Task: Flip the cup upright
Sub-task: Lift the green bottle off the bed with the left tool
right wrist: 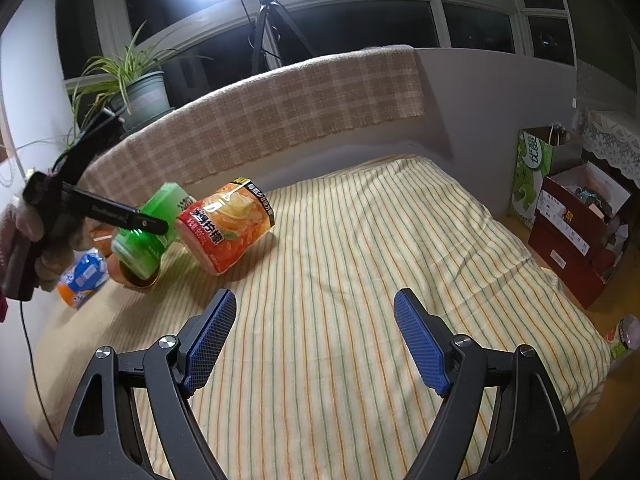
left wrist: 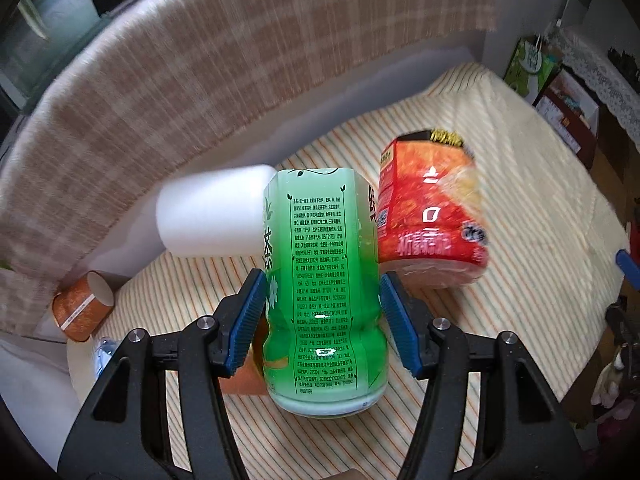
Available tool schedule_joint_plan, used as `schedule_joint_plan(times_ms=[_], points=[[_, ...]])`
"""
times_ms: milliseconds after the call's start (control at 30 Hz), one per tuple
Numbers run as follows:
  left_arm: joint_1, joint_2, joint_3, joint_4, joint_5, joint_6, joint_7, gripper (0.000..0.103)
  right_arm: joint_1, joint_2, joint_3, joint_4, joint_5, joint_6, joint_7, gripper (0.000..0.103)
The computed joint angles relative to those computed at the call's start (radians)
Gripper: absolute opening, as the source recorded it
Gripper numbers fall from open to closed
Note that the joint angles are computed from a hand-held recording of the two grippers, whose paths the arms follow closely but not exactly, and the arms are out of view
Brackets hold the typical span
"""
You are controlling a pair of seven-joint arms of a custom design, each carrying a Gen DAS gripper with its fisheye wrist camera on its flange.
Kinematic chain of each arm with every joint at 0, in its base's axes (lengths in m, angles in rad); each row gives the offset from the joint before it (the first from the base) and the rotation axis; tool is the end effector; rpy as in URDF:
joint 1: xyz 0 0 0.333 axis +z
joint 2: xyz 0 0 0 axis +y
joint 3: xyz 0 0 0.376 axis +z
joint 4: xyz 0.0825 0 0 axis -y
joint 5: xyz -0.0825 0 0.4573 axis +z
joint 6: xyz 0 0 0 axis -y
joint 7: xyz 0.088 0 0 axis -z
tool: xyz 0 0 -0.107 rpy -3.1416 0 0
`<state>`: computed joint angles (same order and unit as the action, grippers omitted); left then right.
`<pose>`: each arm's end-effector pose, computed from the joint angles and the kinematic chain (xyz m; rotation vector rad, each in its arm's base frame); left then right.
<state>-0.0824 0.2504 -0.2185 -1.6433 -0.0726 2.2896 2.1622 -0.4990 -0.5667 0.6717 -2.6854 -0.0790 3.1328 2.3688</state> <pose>0.7247 -0.2092 0.5493 -1.0210 2.6608 -0.4798 0.4504 0.1033 0.4860 -1.2164 1.9595 -0.7847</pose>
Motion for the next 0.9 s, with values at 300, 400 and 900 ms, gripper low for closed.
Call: schedule_joint_plan(times_ms=[300,400,900], points=[[0.034,-0.151,0.008,-0.132,-0.176,0.026,0.095,0.061,0.039,-0.021,-0.021,-0.006,0.005,0.002,-0.016,0.081],[0.029,-0.219,0.027,-0.207,-0.234,0.029,0.123,0.061,0.055,-0.023,-0.028,-0.006,0.011,0.009,-0.025,0.081],[0.017,-0.327,0.118,-0.405,-0.414,-0.094,-0.023,0.061,0.143,-0.048,-0.067,-0.032,0.070,0.023,-0.086,0.081]])
